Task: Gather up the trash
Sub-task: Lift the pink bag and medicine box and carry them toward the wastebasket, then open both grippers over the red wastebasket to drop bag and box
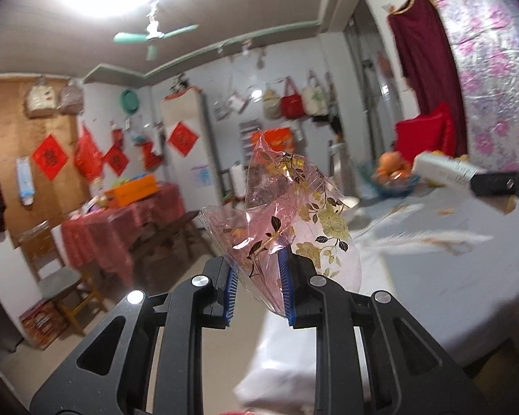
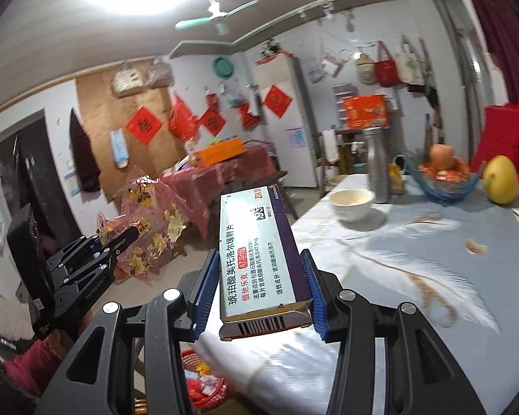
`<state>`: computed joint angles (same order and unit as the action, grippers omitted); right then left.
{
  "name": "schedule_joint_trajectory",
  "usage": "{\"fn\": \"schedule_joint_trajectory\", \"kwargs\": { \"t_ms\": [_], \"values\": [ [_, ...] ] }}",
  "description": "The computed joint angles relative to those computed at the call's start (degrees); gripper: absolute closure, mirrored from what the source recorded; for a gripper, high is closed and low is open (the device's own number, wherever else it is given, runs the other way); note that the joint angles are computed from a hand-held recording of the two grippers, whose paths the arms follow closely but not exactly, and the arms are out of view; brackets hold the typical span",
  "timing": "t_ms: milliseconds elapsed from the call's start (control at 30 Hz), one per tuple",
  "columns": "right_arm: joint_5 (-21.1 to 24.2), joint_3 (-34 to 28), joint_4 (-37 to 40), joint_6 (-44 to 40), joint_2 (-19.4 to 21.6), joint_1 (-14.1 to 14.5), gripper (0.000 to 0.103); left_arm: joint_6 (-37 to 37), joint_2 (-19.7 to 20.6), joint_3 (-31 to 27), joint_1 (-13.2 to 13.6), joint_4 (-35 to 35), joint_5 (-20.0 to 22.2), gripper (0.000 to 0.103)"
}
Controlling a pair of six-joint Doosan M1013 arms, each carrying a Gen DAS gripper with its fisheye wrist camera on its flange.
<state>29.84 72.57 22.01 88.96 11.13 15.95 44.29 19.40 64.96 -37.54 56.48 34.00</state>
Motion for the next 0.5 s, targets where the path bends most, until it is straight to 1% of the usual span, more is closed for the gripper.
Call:
{"fn": "schedule_joint_trajectory", "kwargs": {
  "t_ms": [100,200,300,333,400,433,500],
  "values": [
    [2.6,-2.7,-0.1,-0.8,1.6,2.1,0.056,-0.2,-1.6,2.9,1.4,-0.2,2.5,0.08],
    [5.2,-4.9,0.8,-2.3,3.0,3.4,0.056,0.7,-2.6,5.5,2.8,-1.6,5.1,0.08],
    [8.4,-7.5,1.7,-3.3,4.9,4.8,0.056,4.1,-3.2,7.6,4.8,-8.5,7.2,0.08],
    [9.6,-8.4,2.1,-3.6,5.6,5.4,0.056,5.3,-3.4,8.4,5.9,-12.0,8.1,0.08],
    [12.0,-9.8,2.7,-4.3,6.7,6.4,0.056,6.7,-3.8,9.9,7.7,-17.6,9.0,0.08],
    [12.8,-10.1,2.6,-4.4,6.9,6.8,0.056,6.5,-4.2,10.9,8.3,-19.2,9.3,0.08],
    [15.1,-11.1,2.8,-5.0,7.9,7.8,0.056,8.6,-4.0,11.6,10.1,-25.4,10.2,0.08]
  ]
}}
